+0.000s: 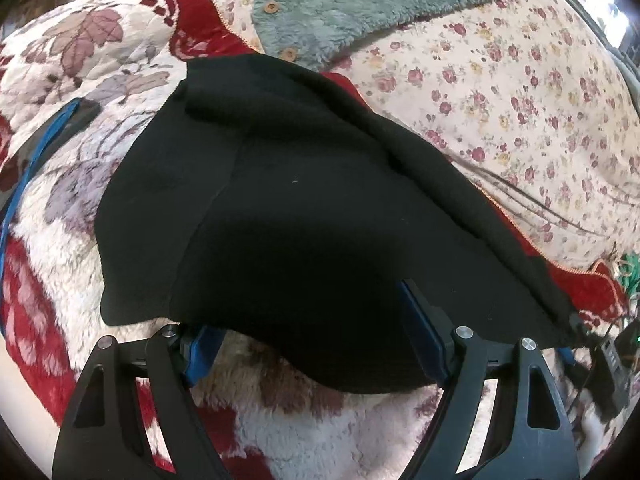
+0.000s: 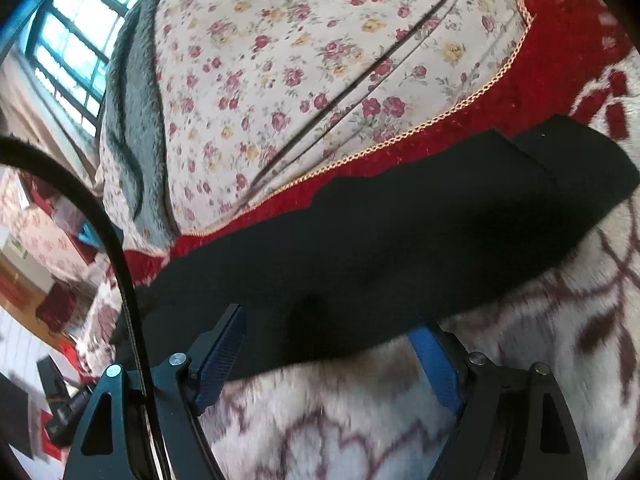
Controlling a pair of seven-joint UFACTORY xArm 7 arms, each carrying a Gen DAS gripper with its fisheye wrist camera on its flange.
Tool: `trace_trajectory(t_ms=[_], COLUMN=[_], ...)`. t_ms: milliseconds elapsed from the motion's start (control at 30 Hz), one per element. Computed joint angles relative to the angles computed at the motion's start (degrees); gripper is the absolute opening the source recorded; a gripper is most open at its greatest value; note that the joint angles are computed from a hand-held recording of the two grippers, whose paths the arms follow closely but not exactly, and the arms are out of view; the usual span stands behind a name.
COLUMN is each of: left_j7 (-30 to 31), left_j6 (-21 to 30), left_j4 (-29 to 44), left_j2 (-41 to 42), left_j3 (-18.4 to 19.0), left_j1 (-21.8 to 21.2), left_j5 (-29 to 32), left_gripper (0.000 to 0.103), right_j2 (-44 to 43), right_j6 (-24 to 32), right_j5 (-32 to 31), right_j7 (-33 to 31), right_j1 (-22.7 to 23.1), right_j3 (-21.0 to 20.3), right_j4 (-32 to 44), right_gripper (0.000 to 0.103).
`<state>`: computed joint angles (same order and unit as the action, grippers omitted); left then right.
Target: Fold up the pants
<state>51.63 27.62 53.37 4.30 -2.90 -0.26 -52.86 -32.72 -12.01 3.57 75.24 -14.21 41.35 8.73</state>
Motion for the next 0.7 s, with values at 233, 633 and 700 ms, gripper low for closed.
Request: trace_trajectory(t_ms=[233, 633, 700], left_j7=[4.95, 10.54, 11.02], left_j6=[7.59, 17.43, 19.41], left_j4=[3.89, 6.93, 6.96], left_j2=[2.01, -0.82, -1.69], left_j3=[0.71, 3.42, 4.36], left_j1=[2.29, 5.54, 6.46], left_j5=[-4.36, -5.66, -4.73], left_gripper=[0.014, 0.009, 0.009], right_j2=[2.09, -14.82, -17.58], right_j6=[-5.00, 10.66, 13.94], right_j5=[3.60, -0.53, -1.48], right_j7=[-1.86, 4.70, 6.34], right_j1=[-0.19, 10.74, 13.92], right_j3=[0.29, 0.19, 0.09], right_j4=[-0.98, -0.79, -0.35], right_gripper=[0.009, 0.005, 0.005])
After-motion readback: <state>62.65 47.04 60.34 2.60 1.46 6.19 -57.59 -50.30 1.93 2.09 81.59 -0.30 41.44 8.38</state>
